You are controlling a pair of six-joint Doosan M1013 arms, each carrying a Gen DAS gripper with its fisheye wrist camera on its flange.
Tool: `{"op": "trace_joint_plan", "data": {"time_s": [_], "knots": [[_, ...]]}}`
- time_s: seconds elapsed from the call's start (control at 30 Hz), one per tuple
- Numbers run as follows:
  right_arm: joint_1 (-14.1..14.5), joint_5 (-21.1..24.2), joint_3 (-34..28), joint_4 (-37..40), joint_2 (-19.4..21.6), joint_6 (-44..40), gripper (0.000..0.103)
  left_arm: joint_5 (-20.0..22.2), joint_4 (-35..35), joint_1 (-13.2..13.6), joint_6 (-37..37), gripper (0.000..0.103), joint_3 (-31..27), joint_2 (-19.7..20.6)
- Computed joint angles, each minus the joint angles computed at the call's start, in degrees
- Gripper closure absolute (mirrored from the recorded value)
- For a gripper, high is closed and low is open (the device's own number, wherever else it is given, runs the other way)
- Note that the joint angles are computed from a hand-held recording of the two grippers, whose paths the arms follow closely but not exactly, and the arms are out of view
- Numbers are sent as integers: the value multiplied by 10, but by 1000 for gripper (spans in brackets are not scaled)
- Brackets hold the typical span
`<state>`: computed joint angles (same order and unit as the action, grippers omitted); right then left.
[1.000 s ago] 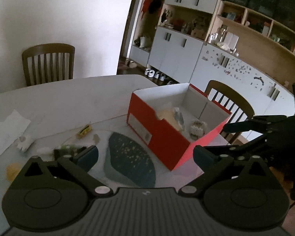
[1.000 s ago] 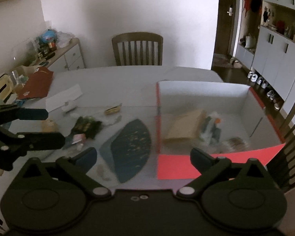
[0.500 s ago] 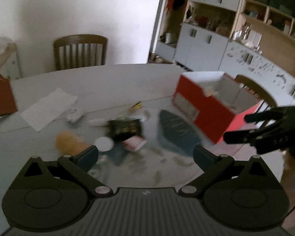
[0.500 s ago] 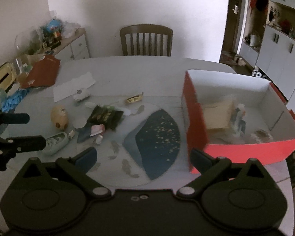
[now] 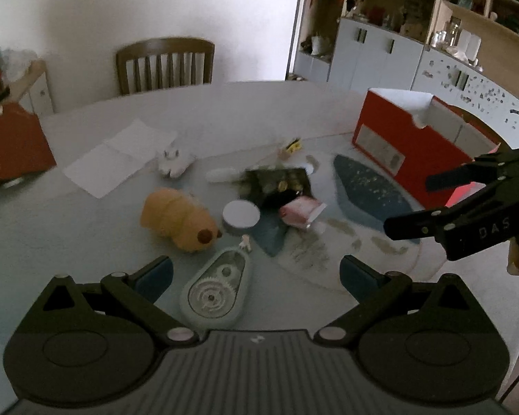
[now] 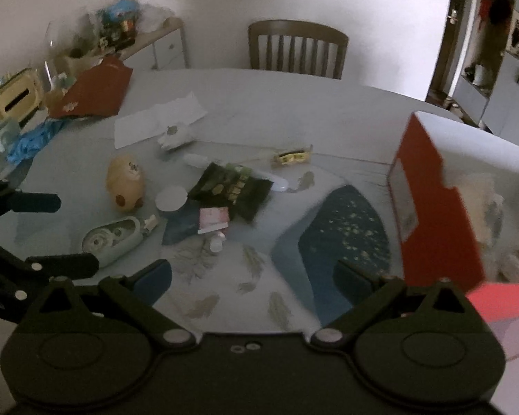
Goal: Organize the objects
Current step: 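Withdraw both tools from the box back toward the table items, then grasp the white tape dispenser with left tool while right tool reaches the pink packet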
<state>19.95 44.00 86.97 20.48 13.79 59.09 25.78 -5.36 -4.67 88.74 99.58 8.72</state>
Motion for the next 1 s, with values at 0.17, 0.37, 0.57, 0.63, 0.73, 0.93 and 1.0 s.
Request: {"op": "trace_joint_plan", "data": {"time_s": [0.17,0.37,0.57,0.63,0.73,0.93,1.0], "knots": [[11,7,-15,-21,21,16,5,3,-21,9,14,0,-1,15],[20,13,-29,-42,43,31,7,9,27,10,-27,0,-4,30],[30,13,-38,-53,58,28,15,11,74,7,-61,1,-3,36],[31,17,-42,-52,62,29,20,14,58,10,-50,1,-5,38],[35,21,-46,-53,66,24,23,18,36,13,-33,3,-5,39],[38,25,-51,-55,71,22,35,18,65,8,-43,27,-4,37],[39,23,-50,-51,71,16,40,18,73,6,-45,36,-4,36]]}}
